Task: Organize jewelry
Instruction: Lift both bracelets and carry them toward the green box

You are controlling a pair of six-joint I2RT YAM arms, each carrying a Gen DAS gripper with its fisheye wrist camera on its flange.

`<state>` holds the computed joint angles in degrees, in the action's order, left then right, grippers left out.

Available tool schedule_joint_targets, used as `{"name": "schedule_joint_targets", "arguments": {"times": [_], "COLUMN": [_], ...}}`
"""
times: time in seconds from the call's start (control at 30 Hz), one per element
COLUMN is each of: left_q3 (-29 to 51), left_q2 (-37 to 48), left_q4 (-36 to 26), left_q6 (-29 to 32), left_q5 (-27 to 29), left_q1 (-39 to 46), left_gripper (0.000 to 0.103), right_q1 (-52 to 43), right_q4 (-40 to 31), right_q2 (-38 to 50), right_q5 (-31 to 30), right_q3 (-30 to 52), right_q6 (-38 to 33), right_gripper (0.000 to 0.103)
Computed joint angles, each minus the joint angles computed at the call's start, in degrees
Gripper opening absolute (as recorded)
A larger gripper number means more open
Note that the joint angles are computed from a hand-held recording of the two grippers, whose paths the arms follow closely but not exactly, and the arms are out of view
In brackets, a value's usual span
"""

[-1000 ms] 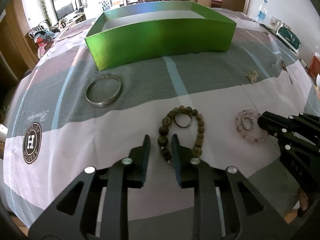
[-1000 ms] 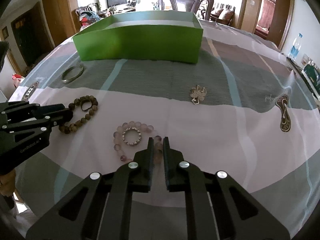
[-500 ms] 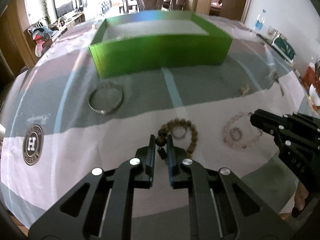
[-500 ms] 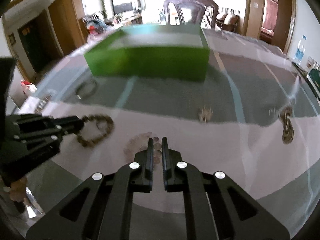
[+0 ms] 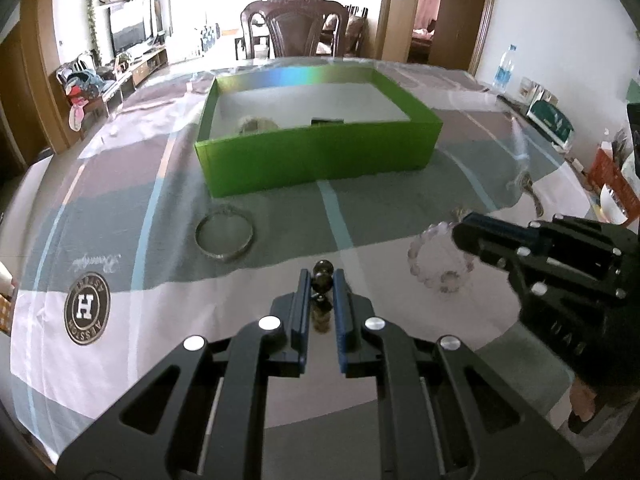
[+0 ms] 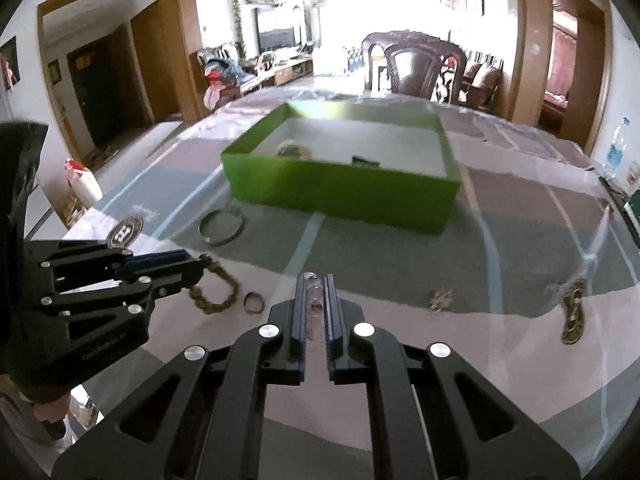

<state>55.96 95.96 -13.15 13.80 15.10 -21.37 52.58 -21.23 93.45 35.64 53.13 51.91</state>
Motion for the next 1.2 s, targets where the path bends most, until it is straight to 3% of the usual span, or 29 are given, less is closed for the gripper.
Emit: {"name": "schedule_joint_targets", "arguments": {"times": [0.4,1.2], "left_q3": [-3.80,-5.31], "left_q2": [3.05,1.39], "left_q4": [5.14,6.47], "left_q6": [-2.89,-0.98], "left_q5": [-5.31,-3.63], "left_q1": [-0.69,2.10], "left_gripper": [0.011,0.011], "right_q1": [-1.08,-0.17], "right_q4": [1.52,-1.16], "right_q2": [4.25,5.53], "right_q5": [-5.30,-4.78], "right_q3": [1.07,1.99], "right_q6": [-1.09,3.41], "right_gripper": [0.008,0.008]}}
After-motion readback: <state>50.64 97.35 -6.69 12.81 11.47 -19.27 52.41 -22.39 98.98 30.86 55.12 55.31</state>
